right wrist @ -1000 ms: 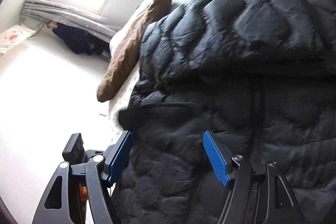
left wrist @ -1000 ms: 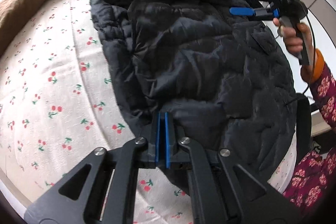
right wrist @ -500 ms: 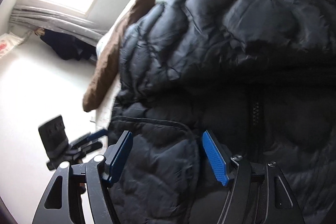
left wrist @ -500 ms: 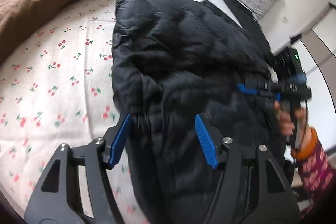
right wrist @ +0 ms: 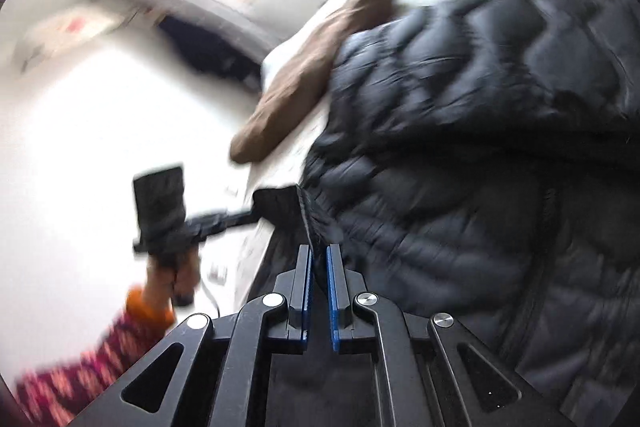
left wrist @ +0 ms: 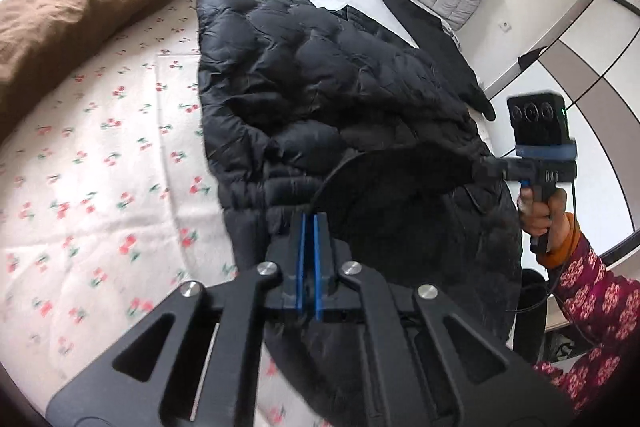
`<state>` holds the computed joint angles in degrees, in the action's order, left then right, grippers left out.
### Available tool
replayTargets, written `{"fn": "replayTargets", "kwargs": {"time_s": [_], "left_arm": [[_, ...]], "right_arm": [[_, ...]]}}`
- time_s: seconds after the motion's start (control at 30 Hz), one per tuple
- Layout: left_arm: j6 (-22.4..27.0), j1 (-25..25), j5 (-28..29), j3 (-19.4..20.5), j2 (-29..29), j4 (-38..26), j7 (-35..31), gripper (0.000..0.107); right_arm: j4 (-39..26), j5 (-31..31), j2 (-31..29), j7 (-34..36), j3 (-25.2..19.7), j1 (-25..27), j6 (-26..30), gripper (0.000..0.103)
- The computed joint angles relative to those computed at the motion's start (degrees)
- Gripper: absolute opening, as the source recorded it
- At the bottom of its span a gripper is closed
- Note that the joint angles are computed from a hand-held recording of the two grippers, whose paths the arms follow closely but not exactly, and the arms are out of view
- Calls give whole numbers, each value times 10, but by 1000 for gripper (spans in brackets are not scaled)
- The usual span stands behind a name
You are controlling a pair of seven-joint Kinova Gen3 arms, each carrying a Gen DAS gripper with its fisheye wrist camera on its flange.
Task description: Fold large clothes
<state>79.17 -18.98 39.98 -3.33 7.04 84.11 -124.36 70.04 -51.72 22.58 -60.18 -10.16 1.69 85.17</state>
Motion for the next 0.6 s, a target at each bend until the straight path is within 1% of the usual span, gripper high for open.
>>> {"fn": "replayTargets", "kwargs": {"time_s": [0.03, 0.07, 0.1, 0.13, 0.17, 0.2, 0.23, 0.27, 0.3, 0.33, 0.4, 0.43, 0.47, 0.53, 0.57, 0.6], "left_arm": [[14, -6, 4, -3, -3, -5, -1, 6], [21, -11, 8, -6, -7, -7, -3, 9], [30, -16, 15, -9, -9, -12, -6, 17], [35, -21, 24, -12, -13, -14, -10, 25], [36, -21, 31, -13, -14, -18, -10, 27], [38, -23, 42, -13, -16, -20, -11, 31], [35, -22, 54, -13, -16, -19, -10, 33], [25, -17, 60, -10, -14, -18, -5, 33], [17, -10, 61, -5, -14, -16, 1, 35], [7, 1, 59, 2, -11, -12, 7, 35], [-10, 23, 34, 28, -1, -9, 26, 36], [-17, 47, 11, 34, 5, -8, 38, 36], [-21, 68, -13, 37, 11, -9, 51, 36], [-24, 121, -59, 27, 26, -5, 67, 36], [-27, 147, -83, 18, 32, 6, 72, 36], [-36, 163, -105, 17, 30, 17, 81, 36]], "right_arm": [[2, 18, -5, 4, -10, 2, 6, 7], [10, 41, -16, 16, -9, -6, 14, 7], [12, 63, -22, 18, 2, -23, 17, 7], [24, 87, -34, 28, 23, -47, 19, 7], [31, 110, -43, 29, 47, -74, 20, 7], [35, 133, -48, 24, 60, -94, 18, 7], [41, 152, -52, 21, 66, -103, 17, 7], [45, 163, -55, 16, 61, -103, 11, 7], [46, 167, -56, 15, 51, -92, 9, 7], [47, 169, -56, 8, 34, -75, 7, 10], [48, 162, -61, -7, 30, -66, 6, 11], [47, 153, -62, -13, 31, -61, 12, 21], [51, 143, -67, -21, 31, -59, 13, 36], [50, 136, -77, -26, 36, -56, 18, 49], [54, 137, -88, -21, 38, -46, 23, 51], [59, 140, -99, -16, 44, -38, 30, 51]]}}
